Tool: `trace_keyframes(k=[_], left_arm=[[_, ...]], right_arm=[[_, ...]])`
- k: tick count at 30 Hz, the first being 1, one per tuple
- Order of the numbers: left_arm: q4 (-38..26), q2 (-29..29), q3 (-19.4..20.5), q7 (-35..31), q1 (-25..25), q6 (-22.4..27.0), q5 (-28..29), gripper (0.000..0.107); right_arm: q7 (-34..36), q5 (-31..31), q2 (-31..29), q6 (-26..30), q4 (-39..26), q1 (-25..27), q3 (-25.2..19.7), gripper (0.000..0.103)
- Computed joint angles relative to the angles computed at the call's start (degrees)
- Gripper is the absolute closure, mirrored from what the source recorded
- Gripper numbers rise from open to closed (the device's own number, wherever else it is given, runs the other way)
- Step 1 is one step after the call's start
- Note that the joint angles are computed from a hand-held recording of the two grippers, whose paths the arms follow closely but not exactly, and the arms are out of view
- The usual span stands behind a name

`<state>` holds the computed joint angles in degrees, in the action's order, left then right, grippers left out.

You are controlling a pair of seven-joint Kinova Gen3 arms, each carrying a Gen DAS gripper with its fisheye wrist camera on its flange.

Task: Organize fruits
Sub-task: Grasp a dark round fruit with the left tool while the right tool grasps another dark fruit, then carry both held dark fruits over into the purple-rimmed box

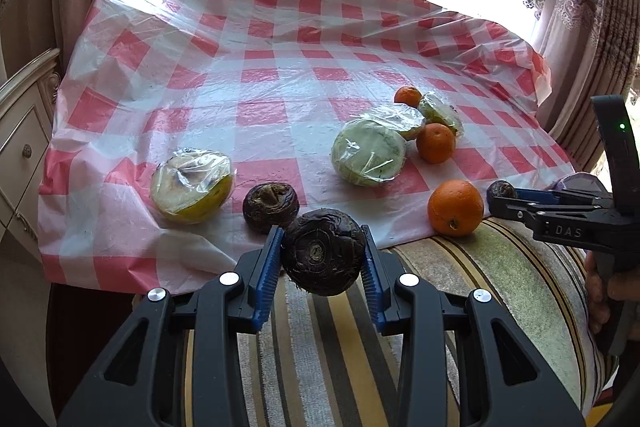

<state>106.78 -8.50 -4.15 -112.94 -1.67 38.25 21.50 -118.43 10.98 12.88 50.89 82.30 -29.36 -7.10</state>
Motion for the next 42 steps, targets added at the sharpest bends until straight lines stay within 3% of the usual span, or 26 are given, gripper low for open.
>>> trace_keyframes(k=[8, 19, 26, 32, 38, 42], left_arm=[[0.46, -1.71, 3.71, 2.48, 2.61, -1.81, -5.03, 0.072], [-3.56, 0.29, 6.64, -2.03, 10.25, 0.80, -4.00, 0.072], [-9.04, 5.23, 8.61, -5.33, 12.42, 5.81, 0.43, 0.072], [-14.09, 9.48, 12.06, -4.79, 14.40, 7.33, -0.32, 0.072], [-21.32, 16.44, 14.75, -3.63, 16.50, 12.11, 0.60, 0.072], [-25.73, 20.14, 16.32, -1.53, 19.46, 13.52, -1.93, 0.072]], right_arm=[[2.66, -4.67, -2.52, -4.63, 3.70, 2.75, -0.47, 0.063], [2.75, -7.75, -10.06, -7.06, 10.81, 7.82, 0.00, 0.063], [3.36, -9.29, -14.60, -7.66, 15.19, 12.04, 0.87, 0.063], [2.14, -7.89, -18.36, -7.56, 18.45, 16.29, 2.03, 0.063], [0.23, -6.00, -20.40, -8.00, 22.05, 20.81, 3.08, 0.063], [-0.94, -5.00, -20.33, -7.72, 23.75, 23.14, 3.67, 0.063]])
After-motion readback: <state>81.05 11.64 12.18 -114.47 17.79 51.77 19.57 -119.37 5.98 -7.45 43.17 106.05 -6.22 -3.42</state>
